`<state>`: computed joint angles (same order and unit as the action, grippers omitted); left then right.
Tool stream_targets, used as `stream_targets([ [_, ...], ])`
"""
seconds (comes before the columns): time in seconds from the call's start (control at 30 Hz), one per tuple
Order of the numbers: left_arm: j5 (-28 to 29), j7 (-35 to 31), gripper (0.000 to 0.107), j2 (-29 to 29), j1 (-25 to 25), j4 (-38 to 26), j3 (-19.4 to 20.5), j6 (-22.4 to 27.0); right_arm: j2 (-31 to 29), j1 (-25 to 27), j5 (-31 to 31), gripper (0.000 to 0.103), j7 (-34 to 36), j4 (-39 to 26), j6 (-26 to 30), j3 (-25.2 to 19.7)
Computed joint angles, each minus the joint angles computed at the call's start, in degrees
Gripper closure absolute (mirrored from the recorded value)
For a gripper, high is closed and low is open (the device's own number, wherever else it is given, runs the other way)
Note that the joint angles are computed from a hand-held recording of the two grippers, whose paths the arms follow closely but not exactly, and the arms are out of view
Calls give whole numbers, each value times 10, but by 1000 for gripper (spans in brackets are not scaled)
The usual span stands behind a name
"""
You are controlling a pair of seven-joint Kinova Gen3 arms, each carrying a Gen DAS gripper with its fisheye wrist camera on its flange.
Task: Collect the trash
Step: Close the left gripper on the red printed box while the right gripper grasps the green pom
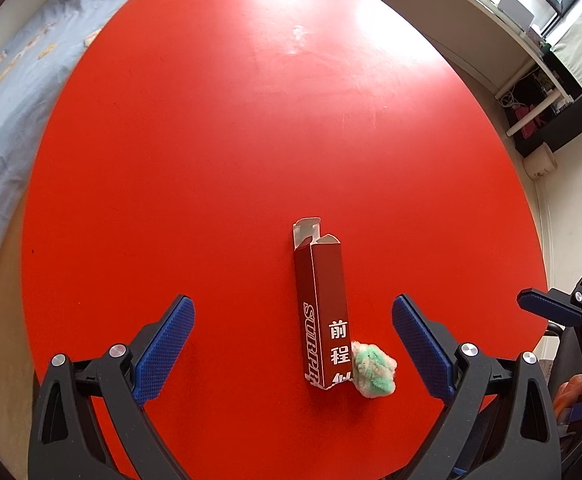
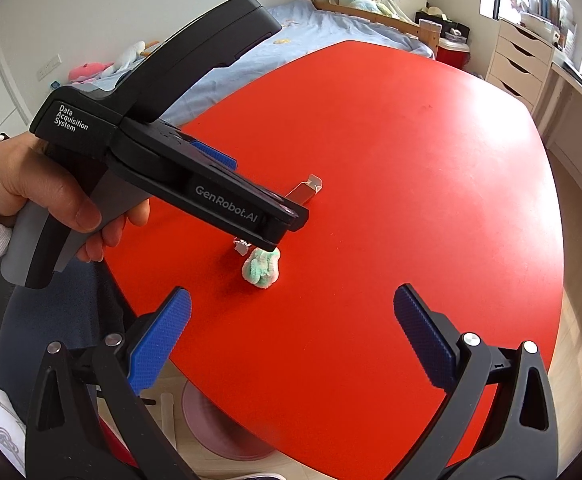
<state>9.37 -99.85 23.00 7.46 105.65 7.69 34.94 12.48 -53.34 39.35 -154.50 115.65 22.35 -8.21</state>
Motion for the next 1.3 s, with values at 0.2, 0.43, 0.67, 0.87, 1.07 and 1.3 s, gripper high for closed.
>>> stream_targets([
  [0.2,-17,23,25,9,16,-2,-10,-5,9,-1,-5,4,7,-1,-15,5],
  [0.43,-31,32,49,3,19,2,-13,-8,26,-15,-4,4,4,-6,-27,22],
  [0.67,-42,42,79,-2,21,4,-13,-9,54,-24,-24,15,36,-24,-27,34],
  [0.87,-22,18,87,-4,-1,9,-3,-10,71,-30,-55,41,68,-36,-23,42],
  [1.07,-1,-12,92,-10,-18,22,5,-20,74,-66,-33,63,46,-34,-27,74],
  [1.3,9,-25,92,-9,-16,25,5,-31,69,-58,-40,82,54,-32,-25,69],
])
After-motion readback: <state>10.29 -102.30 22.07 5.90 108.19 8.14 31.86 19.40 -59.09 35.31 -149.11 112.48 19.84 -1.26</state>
